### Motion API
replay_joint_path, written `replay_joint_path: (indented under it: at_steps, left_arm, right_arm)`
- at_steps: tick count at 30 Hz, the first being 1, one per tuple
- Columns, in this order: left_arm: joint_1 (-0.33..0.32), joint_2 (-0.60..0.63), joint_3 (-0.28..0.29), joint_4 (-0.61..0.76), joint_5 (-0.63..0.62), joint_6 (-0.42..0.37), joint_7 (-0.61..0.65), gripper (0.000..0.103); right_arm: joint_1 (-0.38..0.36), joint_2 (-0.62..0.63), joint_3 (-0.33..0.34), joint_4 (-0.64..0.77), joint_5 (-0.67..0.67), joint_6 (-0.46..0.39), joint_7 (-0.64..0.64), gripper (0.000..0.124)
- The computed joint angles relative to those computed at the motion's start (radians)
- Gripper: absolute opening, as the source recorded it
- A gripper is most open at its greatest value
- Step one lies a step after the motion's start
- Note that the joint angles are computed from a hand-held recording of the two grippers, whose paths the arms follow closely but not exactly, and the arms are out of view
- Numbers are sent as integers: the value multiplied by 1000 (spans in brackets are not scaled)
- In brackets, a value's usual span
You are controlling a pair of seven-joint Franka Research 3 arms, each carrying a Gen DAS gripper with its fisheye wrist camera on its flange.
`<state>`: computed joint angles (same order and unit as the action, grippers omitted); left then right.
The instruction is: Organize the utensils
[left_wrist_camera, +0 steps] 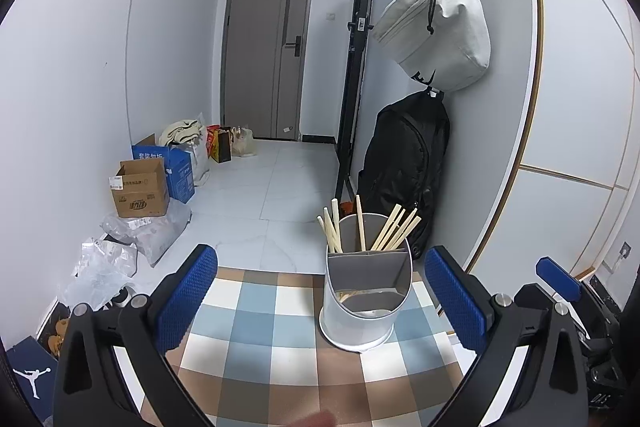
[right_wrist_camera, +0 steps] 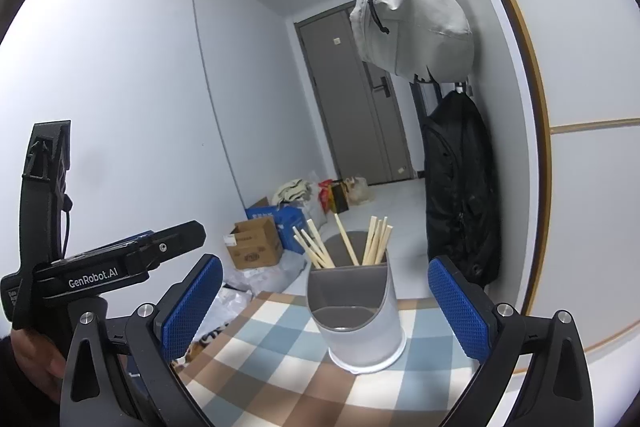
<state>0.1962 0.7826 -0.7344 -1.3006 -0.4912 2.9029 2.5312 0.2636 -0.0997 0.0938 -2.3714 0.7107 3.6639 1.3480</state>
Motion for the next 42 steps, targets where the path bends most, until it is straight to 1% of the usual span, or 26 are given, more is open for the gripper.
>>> replay_joint_path:
  at_steps: [4,11,15,19,22,28,42]
  left_arm:
    - [-6,1,7,6,8,-2,-5,101]
    - [-2,2,1,4,10,-5,-1,101]
    - [-15,-2,18,7,16,-3,-19,101]
    - [-16,1,18,16,12,-14,-31,101]
    - [-13,2,13,14,8,-15,-21,101]
    - [-13,1,14,13,3,-17,-13,101]
    - [-19,4,20,17,-4,-24,-5,101]
  right_arm:
    - [0,-1,1,-1,6,3,-5,103]
    - [1,-1,-4,-4,-10,7,13,103]
    - [0,-1,-1,-2,0,5,3,103]
    - [1,-2,-2,-2,5,6,7,103]
    - [0,-3,-6,-6,-8,7,23,103]
    - [-1,2,2,4,16,8,-8,103]
    - [5,0,2,2,21,12,-11,103]
